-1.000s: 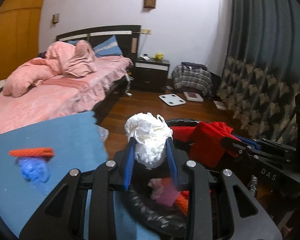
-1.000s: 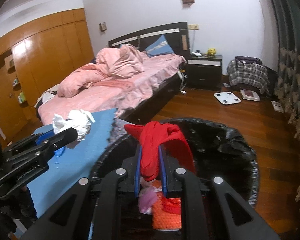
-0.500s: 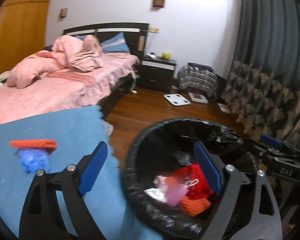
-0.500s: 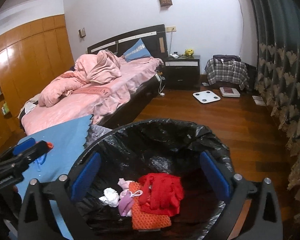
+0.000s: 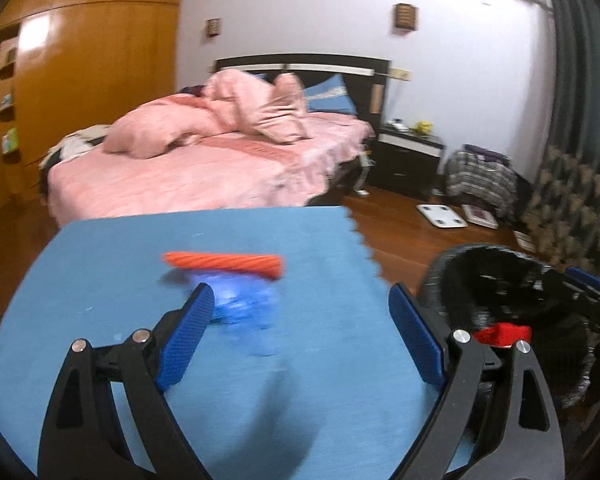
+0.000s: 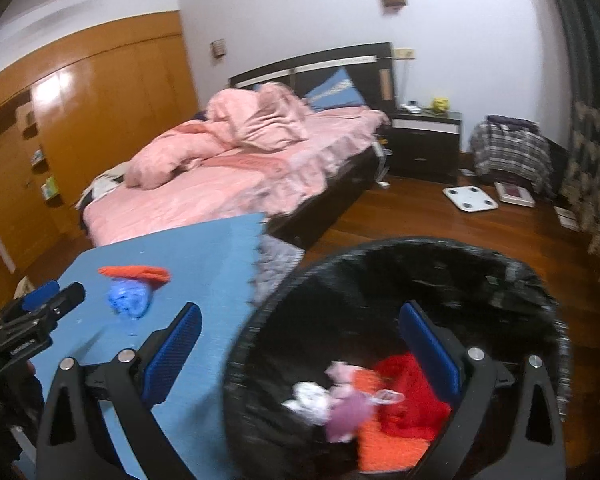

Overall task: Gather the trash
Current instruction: 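Move both open grippers back toward the blue bag and orange tube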

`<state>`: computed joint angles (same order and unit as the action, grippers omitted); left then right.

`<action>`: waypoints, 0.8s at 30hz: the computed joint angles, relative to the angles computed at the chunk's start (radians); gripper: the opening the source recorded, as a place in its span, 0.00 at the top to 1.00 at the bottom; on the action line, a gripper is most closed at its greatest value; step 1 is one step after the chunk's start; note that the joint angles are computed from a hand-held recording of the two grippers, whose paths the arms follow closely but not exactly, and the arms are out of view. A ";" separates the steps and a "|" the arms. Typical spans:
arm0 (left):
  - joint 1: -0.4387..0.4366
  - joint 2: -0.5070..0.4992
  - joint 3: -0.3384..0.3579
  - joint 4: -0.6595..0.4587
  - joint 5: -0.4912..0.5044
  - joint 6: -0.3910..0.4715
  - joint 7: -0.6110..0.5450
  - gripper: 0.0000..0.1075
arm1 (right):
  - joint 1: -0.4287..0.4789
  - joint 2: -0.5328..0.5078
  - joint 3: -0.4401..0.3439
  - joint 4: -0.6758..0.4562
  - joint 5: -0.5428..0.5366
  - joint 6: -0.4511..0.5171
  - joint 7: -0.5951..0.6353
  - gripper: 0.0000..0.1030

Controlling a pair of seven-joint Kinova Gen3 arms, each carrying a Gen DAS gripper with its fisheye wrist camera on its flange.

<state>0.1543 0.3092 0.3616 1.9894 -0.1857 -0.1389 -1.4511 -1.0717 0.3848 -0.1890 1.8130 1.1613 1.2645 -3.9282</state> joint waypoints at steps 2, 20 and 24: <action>0.006 -0.002 -0.041 0.004 0.013 0.001 -0.006 0.19 | 0.014 0.027 0.007 -0.036 0.026 -0.032 0.033 0.06; 0.053 0.049 -0.267 -0.051 0.148 0.045 -0.104 0.19 | 0.097 0.250 0.165 -0.366 -0.003 -0.423 0.344 0.06; 0.016 0.066 -0.252 -0.067 0.162 0.070 -0.106 0.19 | 0.095 0.303 0.187 -0.452 -0.066 -0.441 0.453 0.06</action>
<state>0.1699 0.3749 0.1094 1.9223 -0.0233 -0.0690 -1.5574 -0.9769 0.6874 -0.0019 1.3612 1.0951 0.8232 -3.4749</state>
